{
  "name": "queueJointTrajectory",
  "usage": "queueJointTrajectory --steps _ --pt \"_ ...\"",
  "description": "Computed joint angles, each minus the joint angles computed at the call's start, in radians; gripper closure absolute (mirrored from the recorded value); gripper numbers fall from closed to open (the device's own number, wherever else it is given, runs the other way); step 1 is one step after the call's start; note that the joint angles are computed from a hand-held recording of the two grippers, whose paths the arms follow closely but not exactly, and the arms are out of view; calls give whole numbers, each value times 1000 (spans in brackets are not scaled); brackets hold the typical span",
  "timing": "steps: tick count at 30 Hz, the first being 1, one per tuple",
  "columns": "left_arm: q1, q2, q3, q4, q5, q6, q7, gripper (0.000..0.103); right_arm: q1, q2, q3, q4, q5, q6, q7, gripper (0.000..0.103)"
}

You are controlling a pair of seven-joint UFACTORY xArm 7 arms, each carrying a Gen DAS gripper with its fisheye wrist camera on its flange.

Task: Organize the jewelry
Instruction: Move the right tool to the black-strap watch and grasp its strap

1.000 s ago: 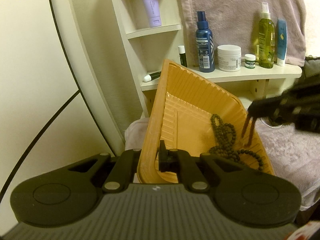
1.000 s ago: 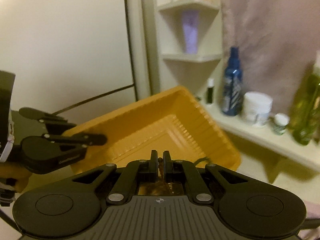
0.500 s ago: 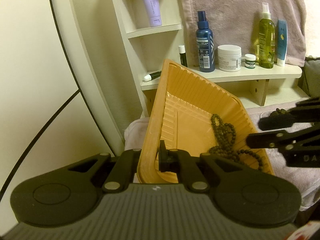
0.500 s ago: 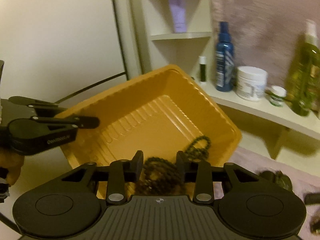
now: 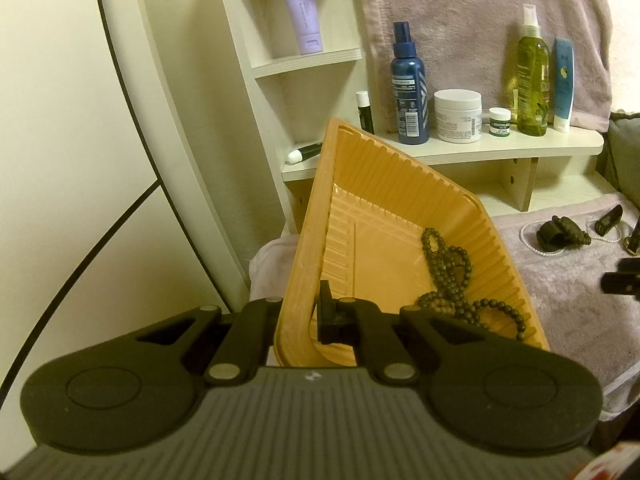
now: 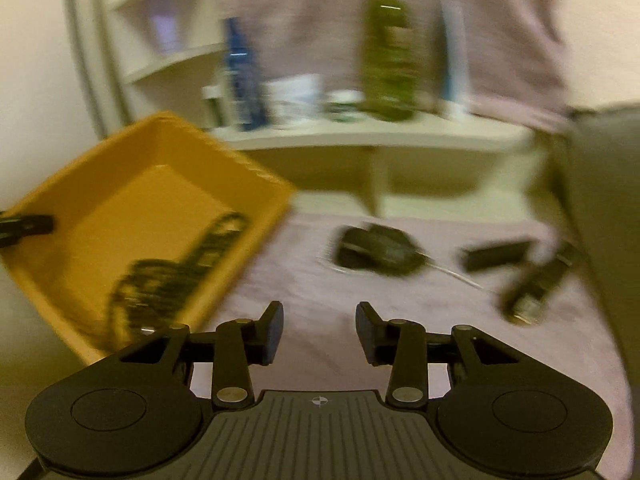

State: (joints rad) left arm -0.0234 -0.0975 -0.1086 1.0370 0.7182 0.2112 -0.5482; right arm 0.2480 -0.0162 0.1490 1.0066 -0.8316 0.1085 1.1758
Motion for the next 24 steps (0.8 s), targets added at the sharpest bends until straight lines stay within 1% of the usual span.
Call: queueJointTrajectory --steps 2,3,7,11,14,18,21,24 --pt "0 0 1 0 -2 -1 3 98 -25 -37 1 -31 -122 43 139 62" --pt "-1 0 1 0 -3 -1 5 98 -38 -53 5 -44 -153 66 181 62" --pt "-1 -1 1 -1 -6 0 8 98 -95 -102 19 -91 -198 124 268 62" --pt "0 1 1 1 -5 2 9 98 -132 -109 31 -88 -234 159 300 62" --pt "-2 3 2 5 -7 6 12 98 -139 -81 26 -58 -250 166 306 62" --pt "-3 3 2 5 -5 8 11 98 -127 -31 1 -14 -231 170 290 62" --pt "-4 3 4 5 -8 8 14 98 -105 12 -20 23 -218 190 293 62" --pt "-4 3 4 5 -8 8 16 98 -84 36 -43 41 -204 186 280 63"
